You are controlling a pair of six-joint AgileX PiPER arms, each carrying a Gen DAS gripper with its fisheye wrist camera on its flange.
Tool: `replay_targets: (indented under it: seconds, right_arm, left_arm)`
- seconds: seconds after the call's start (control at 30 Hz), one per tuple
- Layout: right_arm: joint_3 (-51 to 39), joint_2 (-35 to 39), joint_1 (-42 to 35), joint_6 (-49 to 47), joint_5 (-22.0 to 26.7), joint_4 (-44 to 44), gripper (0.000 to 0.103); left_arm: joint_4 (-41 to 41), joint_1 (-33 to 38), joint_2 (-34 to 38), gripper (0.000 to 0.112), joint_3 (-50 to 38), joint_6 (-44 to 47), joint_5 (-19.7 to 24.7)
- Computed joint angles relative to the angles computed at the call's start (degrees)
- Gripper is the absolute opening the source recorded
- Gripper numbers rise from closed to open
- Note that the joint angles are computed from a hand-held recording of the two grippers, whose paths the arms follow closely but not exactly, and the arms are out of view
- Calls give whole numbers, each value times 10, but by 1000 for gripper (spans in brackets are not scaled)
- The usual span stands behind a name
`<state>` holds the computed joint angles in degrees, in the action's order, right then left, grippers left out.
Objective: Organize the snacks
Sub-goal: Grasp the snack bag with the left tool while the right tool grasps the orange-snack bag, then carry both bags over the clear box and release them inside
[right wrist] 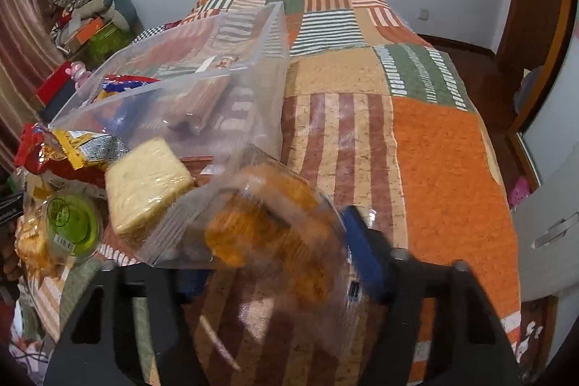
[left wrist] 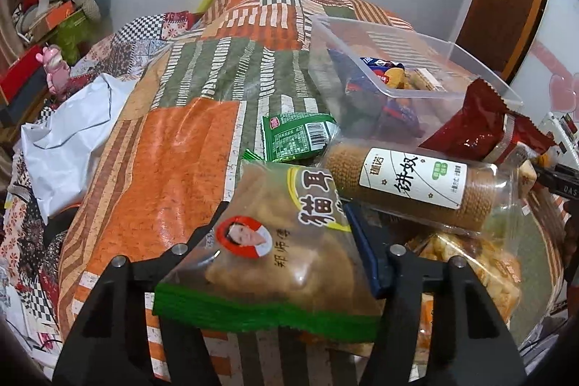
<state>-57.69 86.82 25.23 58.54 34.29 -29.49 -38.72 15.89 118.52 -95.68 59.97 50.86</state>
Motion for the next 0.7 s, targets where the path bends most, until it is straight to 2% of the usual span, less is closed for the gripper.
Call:
replay_targets:
  seconds: [0.07, 0.2, 0.3, 0.47, 0.7]
  right_arm:
    - [11, -10, 4, 23, -4, -13, 47]
    - [25, -27, 10, 53, -4, -33, 47]
    - [25, -41, 17, 67, 3, -44, 46]
    - [13, -63, 35, 88, 27, -79, 46]
    - [-19, -76, 47, 89, 40, -104, 46]
  left_arm:
    - [-7, 1, -13, 55, 18, 11, -12]
    - [-24, 6, -44, 53, 53, 33, -37]
    - [-31, 12, -57, 53, 55, 37, -32]
    - [-43, 24, -71, 53, 34, 28, 1]
    - [-76, 28, -105, 53, 29, 38, 10]
